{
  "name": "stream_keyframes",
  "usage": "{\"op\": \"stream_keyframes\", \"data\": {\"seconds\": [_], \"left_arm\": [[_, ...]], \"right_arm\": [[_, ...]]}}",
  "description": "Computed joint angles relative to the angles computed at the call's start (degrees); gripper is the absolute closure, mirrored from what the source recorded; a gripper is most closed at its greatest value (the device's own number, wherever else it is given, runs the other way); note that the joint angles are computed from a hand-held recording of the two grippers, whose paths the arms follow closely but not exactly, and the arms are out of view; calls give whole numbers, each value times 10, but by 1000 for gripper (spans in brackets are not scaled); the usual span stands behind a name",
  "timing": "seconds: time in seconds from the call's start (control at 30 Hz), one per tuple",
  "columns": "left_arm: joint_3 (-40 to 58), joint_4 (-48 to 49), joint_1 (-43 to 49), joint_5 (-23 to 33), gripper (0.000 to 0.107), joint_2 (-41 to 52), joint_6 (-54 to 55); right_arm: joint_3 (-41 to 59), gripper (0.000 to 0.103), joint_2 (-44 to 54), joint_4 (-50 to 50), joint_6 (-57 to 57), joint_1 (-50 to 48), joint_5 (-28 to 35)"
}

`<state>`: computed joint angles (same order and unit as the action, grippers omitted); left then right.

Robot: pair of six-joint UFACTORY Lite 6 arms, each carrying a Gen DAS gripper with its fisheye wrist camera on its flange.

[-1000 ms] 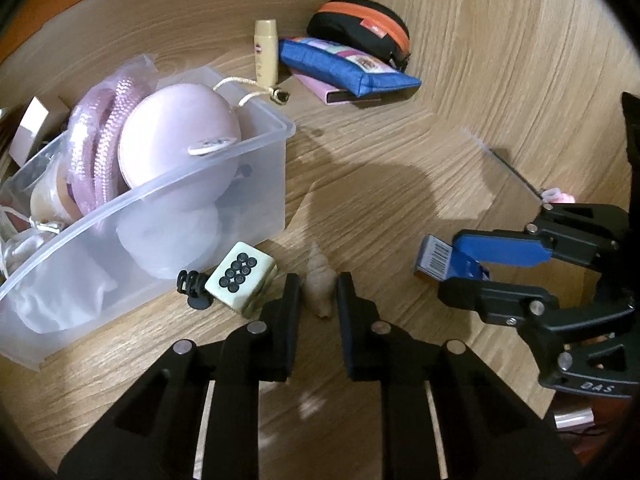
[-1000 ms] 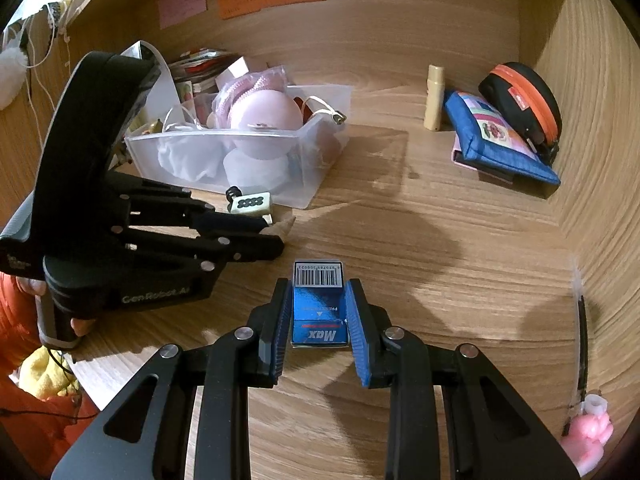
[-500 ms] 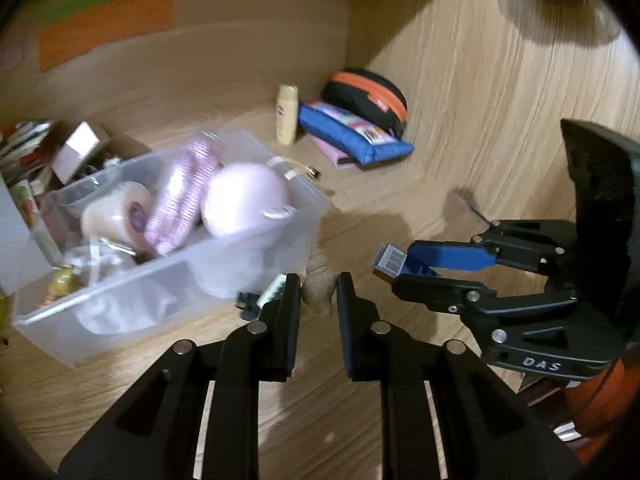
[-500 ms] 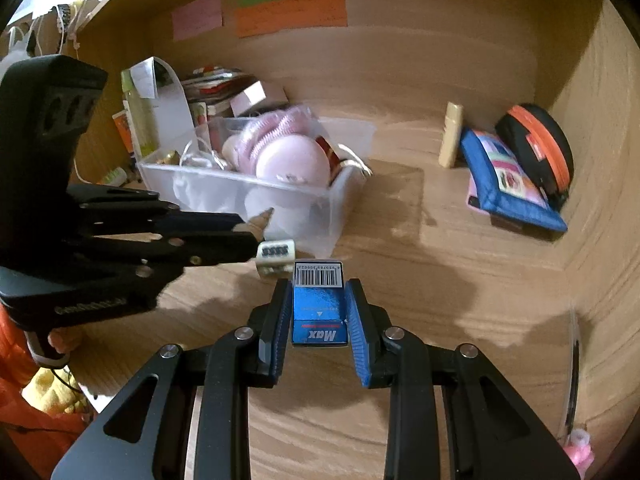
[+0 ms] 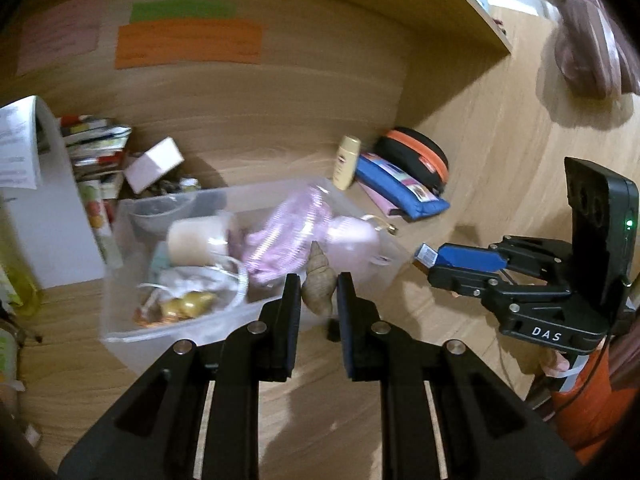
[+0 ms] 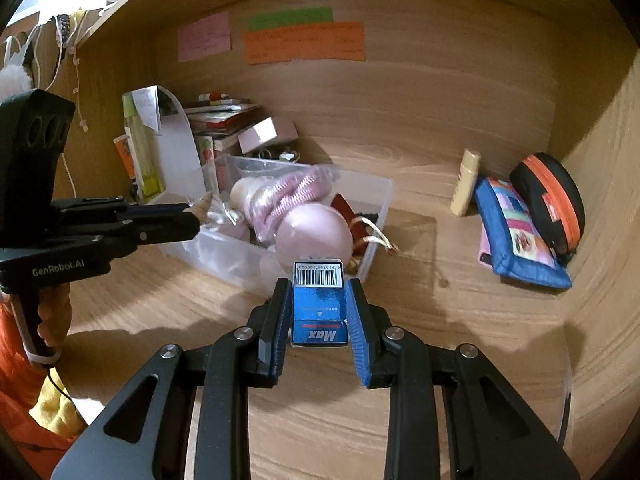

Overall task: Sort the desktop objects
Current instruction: 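Carry the shell and eraser box over the clear box and lower them in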

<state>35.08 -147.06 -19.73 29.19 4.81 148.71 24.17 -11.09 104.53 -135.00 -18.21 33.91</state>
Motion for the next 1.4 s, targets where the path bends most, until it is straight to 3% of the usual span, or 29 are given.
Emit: {"op": "stream_keyframes", "data": {"seconds": [0.43, 0.77, 1.07, 1.17, 1.4], "left_arm": [[10, 101, 121, 32, 90, 16, -53], [34, 125, 182, 43, 90, 52, -75], [65, 57, 167, 5, 90, 97, -21], [76, 61, 163, -4, 90, 110, -25], [66, -17, 144, -6, 90, 108, 51]], "right_arm": [[78, 78, 60, 103, -18, 181, -81], [164, 78, 152, 152, -53, 283, -130], [245, 78, 255, 168, -61, 277, -146], [244, 78, 263, 257, -149, 281, -150], [236, 78, 267, 349, -250, 289, -145]]}}
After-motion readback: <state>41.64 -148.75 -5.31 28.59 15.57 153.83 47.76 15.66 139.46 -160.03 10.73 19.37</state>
